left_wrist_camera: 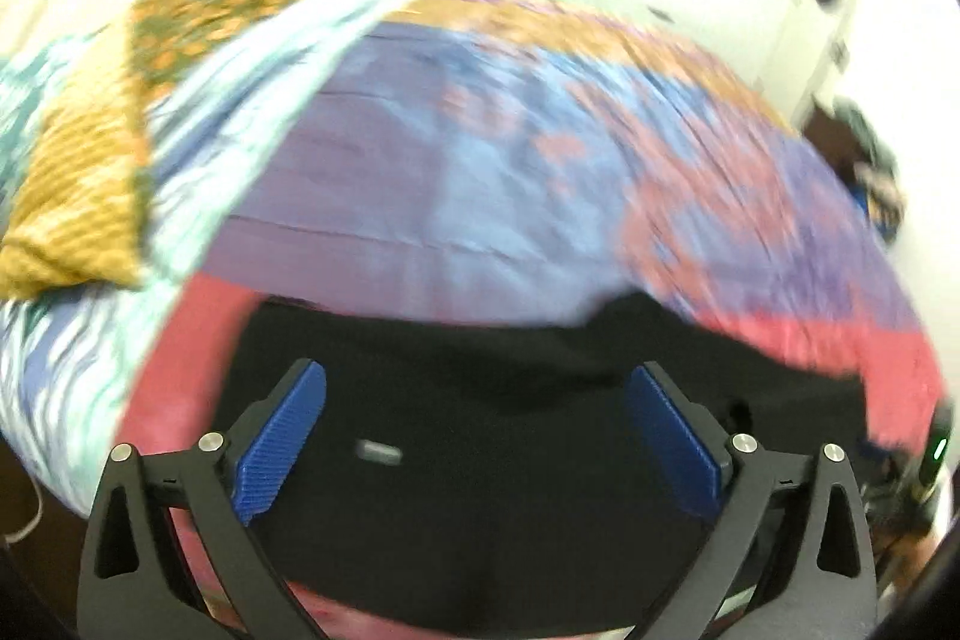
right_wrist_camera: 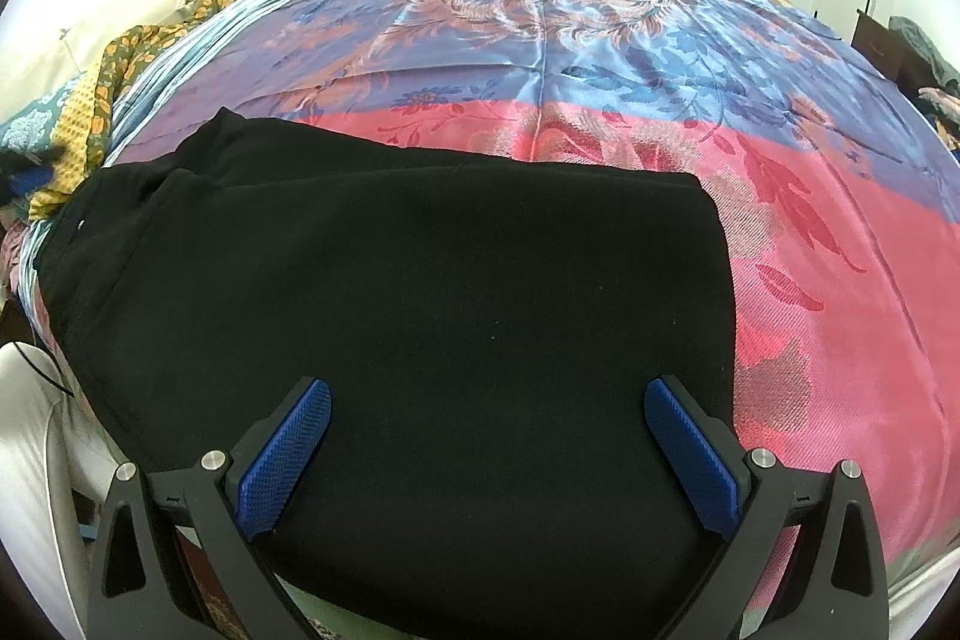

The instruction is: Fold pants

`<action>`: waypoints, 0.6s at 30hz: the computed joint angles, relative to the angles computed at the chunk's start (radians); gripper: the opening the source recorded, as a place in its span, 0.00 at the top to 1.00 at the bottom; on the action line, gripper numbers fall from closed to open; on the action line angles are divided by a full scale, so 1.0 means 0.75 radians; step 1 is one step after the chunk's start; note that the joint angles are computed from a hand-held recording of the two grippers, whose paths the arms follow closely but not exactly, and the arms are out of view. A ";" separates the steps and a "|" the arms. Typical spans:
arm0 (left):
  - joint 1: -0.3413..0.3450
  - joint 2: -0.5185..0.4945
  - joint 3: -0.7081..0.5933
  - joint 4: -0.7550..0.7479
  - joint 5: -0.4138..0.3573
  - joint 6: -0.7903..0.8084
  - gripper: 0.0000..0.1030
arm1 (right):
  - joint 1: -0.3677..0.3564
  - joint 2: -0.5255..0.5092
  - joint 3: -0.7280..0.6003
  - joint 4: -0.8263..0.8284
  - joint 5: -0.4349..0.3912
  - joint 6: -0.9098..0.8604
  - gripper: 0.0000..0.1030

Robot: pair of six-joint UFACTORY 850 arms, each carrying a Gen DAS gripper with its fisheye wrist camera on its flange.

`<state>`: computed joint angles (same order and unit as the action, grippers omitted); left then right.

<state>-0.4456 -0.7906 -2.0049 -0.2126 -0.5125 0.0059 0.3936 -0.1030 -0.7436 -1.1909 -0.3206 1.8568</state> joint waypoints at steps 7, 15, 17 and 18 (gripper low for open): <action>0.250 -0.268 -0.252 -0.443 -0.390 -0.003 0.20 | 0.012 0.138 0.032 -0.062 0.062 0.124 0.00; 0.294 -0.402 -0.309 -0.824 -0.636 0.324 0.23 | 0.066 0.227 0.043 0.043 0.056 0.017 0.00; 0.310 -0.397 -0.263 -0.973 -0.621 0.356 0.11 | 0.073 0.222 0.044 0.048 0.060 0.014 0.00; 0.307 -0.404 -0.274 -0.988 -0.625 0.356 0.05 | 0.074 0.215 0.042 0.061 0.068 0.005 0.00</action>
<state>-0.2152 -1.0936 -2.2104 -0.9539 -0.9809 0.2731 0.4491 0.0580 -0.7122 -1.1451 -0.2699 1.8607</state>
